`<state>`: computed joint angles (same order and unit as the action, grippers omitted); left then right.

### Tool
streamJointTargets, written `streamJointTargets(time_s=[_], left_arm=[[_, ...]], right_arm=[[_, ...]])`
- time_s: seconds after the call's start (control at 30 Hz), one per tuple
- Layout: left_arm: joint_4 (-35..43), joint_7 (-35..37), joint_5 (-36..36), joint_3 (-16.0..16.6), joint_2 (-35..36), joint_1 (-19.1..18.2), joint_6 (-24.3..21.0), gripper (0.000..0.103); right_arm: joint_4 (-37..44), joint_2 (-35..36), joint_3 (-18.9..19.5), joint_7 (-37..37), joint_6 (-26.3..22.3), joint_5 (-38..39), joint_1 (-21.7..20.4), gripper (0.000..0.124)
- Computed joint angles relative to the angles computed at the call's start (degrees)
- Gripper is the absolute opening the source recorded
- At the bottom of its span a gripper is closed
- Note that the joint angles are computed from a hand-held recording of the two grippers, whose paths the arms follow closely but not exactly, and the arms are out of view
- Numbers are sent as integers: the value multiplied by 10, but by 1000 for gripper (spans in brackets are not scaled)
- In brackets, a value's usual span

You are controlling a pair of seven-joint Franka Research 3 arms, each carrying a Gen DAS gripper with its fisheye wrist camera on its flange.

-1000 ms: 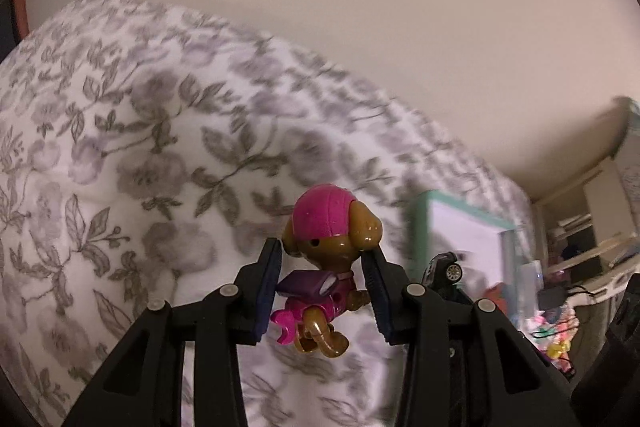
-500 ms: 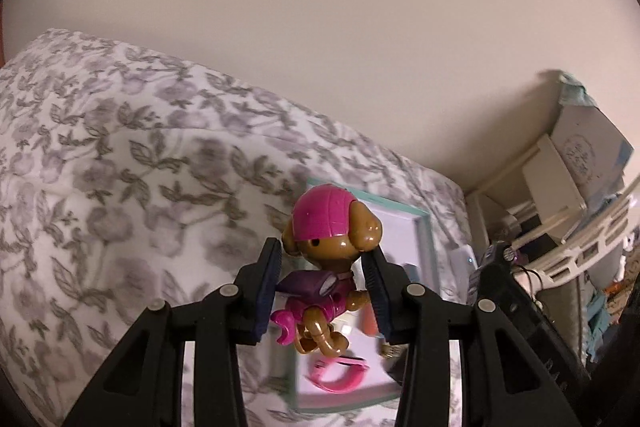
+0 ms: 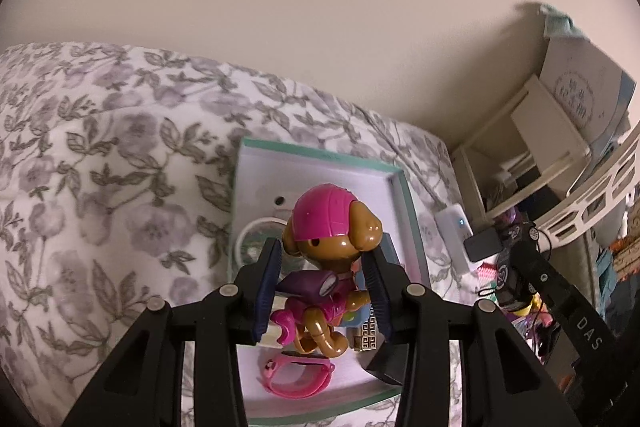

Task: Organize rigid objects
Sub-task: 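Carry the toy dog with the left tool while the right tool carries the black car to the tray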

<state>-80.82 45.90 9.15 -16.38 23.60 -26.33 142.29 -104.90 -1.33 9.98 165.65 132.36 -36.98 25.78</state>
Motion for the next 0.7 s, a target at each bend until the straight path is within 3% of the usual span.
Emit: streamJointTargets(time_s=[0.23,0.7], left_arm=[[48,18,-7,-5,45,-12,-32,43],[67,41,-34,-8,76,-14,-73,43]], right_arm=[[-17,21,-13,-21,12,45,-6,30],[-28,71,-33,-91,26,160,1,30]])
